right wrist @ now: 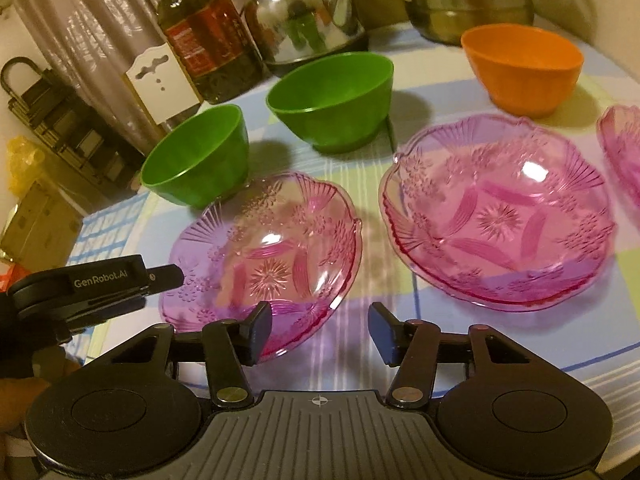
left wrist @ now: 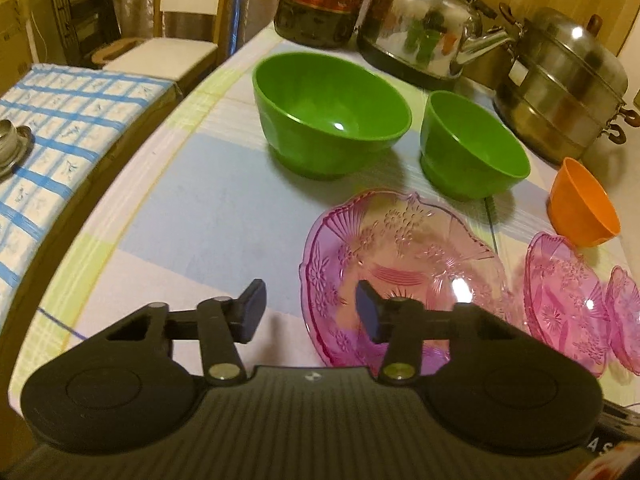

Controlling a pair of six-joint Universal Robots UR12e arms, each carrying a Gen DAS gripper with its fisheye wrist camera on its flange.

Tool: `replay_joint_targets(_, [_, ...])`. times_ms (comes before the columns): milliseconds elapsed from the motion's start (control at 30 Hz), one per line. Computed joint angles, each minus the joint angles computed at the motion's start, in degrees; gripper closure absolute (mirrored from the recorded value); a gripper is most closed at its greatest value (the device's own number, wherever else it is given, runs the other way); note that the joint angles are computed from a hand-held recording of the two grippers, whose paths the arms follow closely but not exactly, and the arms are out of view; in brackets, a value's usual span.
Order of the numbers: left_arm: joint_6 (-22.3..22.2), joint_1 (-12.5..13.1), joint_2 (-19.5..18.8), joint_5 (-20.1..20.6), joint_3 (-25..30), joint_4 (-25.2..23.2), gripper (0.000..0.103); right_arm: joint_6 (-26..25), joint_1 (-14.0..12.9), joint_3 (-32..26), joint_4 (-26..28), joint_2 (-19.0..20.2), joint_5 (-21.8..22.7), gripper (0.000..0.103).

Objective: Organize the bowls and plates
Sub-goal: 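Move both grippers to the rim of the middle pink glass dish, then close both grippers on the dish rim and lift it off the cloth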

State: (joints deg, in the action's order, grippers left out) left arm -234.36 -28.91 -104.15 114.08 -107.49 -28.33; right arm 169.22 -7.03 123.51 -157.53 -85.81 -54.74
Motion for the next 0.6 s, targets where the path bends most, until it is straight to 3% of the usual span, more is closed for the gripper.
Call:
replay_joint_targets(67, [-0.33, 0.23, -0.17, -0.42, -0.17, 0.43, 0.07, 0.62, 0.29, -0.26, 0.17, 0.66, -0.06, 0.056])
replay_joint_targets(300, [-1.02, 0.75, -0.29, -2.1, -0.57, 0.23, 0.079, 2.5, 1.16, -0.78, -0.85, 2.27, -1.58, 0.065])
replay_joint_targets(467, [-2.14, 1.06, -0.31, -4.19, -0.87, 1.26, 0.092, 2.75, 1.61, -1.01, -1.33, 2.86, -2.72, 0.077])
replay_joint_targets(600, [-3.43, 0.41, -0.41, -3.6, -0.22, -0.29, 0.092, 2.37, 2.17, -1.0, -2.7, 3.01, -3.6, 0.085])
